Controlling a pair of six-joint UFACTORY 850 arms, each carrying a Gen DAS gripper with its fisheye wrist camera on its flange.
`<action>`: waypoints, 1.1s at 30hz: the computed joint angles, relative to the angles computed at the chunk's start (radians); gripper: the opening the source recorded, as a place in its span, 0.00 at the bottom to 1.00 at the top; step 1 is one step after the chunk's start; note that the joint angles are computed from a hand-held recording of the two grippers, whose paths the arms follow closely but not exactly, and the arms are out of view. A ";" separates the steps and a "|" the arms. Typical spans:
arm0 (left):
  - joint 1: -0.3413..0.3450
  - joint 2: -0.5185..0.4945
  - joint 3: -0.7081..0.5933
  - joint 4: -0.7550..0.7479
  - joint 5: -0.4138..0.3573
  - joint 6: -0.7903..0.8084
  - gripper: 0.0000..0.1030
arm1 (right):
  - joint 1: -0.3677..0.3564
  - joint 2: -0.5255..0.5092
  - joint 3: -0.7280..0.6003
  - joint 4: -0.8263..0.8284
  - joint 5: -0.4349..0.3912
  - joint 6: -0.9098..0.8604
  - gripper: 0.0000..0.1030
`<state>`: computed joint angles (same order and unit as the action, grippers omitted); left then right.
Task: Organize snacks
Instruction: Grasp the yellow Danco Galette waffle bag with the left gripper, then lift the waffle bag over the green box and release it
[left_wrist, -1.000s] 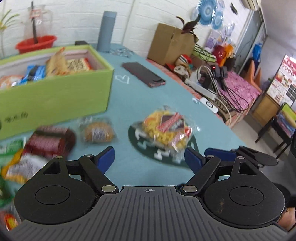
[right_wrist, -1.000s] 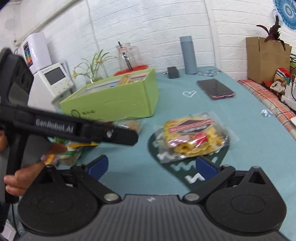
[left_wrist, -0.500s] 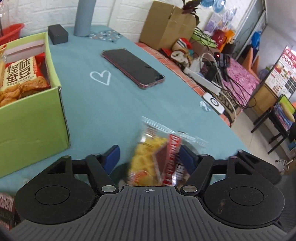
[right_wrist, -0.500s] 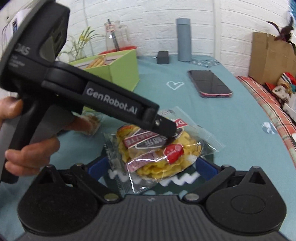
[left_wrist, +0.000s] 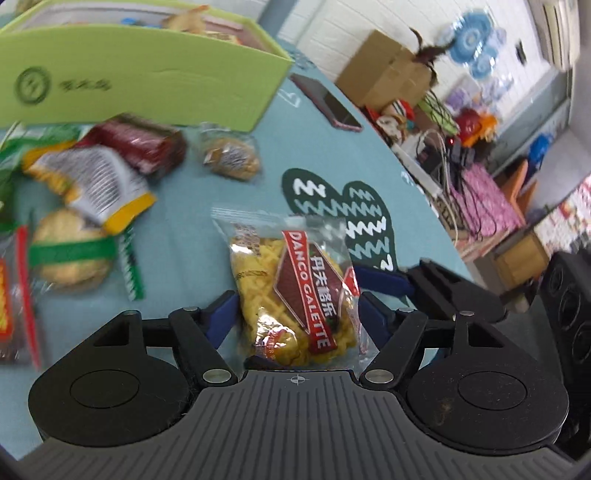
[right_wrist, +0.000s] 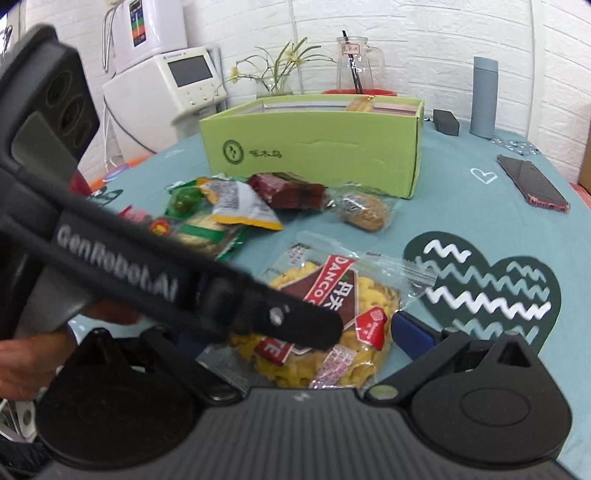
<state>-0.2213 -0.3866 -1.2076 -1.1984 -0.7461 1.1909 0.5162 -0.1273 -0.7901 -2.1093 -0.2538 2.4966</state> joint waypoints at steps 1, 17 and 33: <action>0.010 0.008 0.010 -0.016 -0.002 -0.001 0.64 | 0.016 0.009 0.009 0.015 -0.028 0.019 0.99; -0.007 0.028 0.024 -0.047 0.082 0.083 0.26 | 0.083 -0.017 -0.012 0.255 -0.170 -0.133 0.81; 0.060 -0.267 -0.604 0.097 0.208 -0.176 0.30 | -0.159 -0.403 -0.655 -0.354 0.123 0.061 0.82</action>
